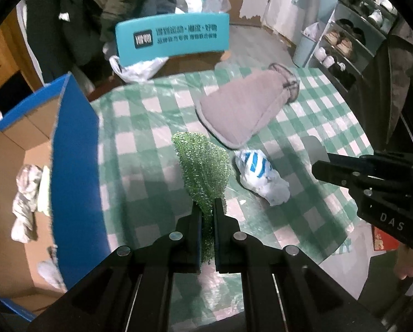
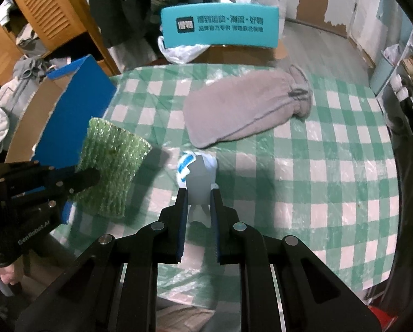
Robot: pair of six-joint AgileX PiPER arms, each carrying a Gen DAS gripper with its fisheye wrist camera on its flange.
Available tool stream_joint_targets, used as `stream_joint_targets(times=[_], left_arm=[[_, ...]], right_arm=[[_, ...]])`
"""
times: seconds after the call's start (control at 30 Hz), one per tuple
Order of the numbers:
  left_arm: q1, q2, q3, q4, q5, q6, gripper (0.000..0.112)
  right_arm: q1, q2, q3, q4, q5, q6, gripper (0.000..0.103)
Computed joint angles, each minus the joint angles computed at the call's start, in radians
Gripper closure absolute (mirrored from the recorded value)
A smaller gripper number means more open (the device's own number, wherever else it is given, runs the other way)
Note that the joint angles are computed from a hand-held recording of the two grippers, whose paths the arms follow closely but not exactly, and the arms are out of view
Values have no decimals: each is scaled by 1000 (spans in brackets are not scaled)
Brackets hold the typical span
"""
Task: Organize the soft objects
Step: 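Lift the green scrubber pad with the left gripper and carry it over the box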
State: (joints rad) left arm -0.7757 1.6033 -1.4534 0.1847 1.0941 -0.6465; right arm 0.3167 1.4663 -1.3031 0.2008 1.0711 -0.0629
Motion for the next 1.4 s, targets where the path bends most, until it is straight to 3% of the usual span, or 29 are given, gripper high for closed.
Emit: stream_joint_targets(times=[0.87, 1.4], left_arm=[[29, -164, -15, 123, 69, -5, 106], [141, -307, 63, 135, 81, 31, 106]], right_arm=[[185, 59, -261, -30, 57, 95, 90], [328, 180, -467, -85, 106, 164, 90]])
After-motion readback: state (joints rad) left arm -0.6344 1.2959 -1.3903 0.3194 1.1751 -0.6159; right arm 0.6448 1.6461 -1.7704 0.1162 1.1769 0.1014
